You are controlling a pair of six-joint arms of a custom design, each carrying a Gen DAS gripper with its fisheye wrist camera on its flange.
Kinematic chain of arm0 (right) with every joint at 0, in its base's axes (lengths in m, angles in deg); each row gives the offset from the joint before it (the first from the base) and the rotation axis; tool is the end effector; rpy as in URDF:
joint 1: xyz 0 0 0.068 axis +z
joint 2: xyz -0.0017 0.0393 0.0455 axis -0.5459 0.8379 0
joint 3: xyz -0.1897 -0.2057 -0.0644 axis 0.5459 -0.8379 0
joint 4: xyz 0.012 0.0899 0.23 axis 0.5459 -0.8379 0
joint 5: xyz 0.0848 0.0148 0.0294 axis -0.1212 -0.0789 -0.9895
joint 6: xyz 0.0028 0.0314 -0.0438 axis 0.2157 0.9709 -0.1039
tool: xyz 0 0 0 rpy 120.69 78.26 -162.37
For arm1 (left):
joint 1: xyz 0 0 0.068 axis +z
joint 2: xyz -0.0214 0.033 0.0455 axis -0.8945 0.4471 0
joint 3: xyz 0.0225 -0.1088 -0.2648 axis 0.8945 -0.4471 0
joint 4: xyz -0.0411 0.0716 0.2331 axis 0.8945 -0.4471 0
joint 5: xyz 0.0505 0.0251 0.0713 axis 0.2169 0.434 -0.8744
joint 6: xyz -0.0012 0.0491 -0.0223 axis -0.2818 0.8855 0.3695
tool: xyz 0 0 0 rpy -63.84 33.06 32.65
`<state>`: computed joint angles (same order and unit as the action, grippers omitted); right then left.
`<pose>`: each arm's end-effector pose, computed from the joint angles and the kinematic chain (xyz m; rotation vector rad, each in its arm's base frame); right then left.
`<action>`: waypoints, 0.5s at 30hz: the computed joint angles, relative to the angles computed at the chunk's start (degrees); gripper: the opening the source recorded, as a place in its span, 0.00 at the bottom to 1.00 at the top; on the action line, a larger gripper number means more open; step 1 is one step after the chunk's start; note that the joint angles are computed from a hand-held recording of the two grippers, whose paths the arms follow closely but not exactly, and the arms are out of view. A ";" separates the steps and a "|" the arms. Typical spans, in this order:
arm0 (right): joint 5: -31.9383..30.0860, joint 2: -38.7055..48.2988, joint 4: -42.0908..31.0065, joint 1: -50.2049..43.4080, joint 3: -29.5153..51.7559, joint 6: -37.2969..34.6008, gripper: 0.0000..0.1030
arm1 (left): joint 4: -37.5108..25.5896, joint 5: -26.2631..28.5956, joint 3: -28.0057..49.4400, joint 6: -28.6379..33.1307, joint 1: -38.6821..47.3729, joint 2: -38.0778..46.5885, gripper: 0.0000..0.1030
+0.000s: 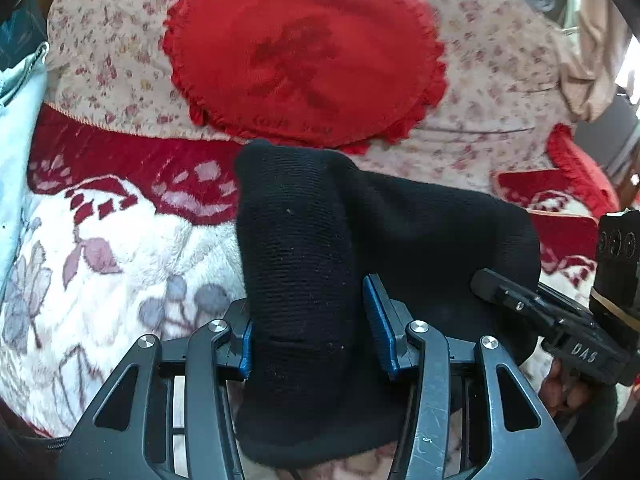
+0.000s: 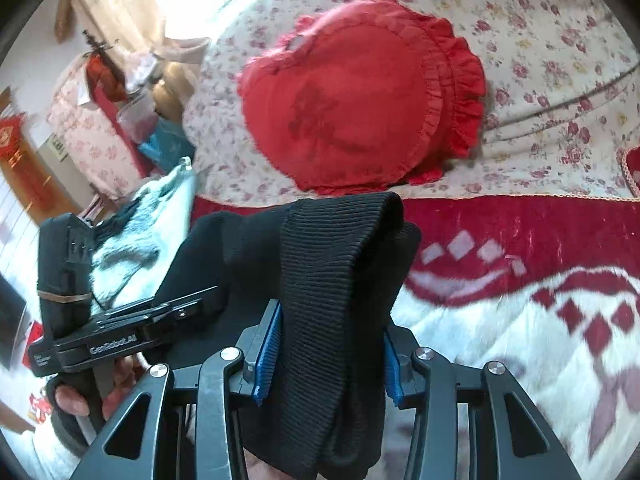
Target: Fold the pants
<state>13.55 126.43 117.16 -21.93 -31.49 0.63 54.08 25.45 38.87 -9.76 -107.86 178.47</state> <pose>0.2218 0.0621 0.0555 -0.3738 2.3832 0.7741 0.2036 -0.1868 0.0830 -0.0915 2.5313 -0.2936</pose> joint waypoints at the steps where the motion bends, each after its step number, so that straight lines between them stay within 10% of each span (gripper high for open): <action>1: 2.36 1.93 -1.55 0.51 1.77 -0.27 0.42 | -0.49 1.05 1.78 0.39 1.24 2.95 0.45; 5: 2.18 5.90 -2.03 -1.61 3.69 -0.57 0.48 | 2.67 1.17 2.54 0.25 2.39 7.33 0.48; 15: 16.71 -16.15 -6.82 5.94 -5.58 -1.28 0.49 | -8.27 -5.95 4.39 -3.07 -2.71 2.71 0.48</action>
<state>30.26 110.29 110.33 -16.00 -37.07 -0.66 45.82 19.49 43.26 -12.83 -110.56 181.17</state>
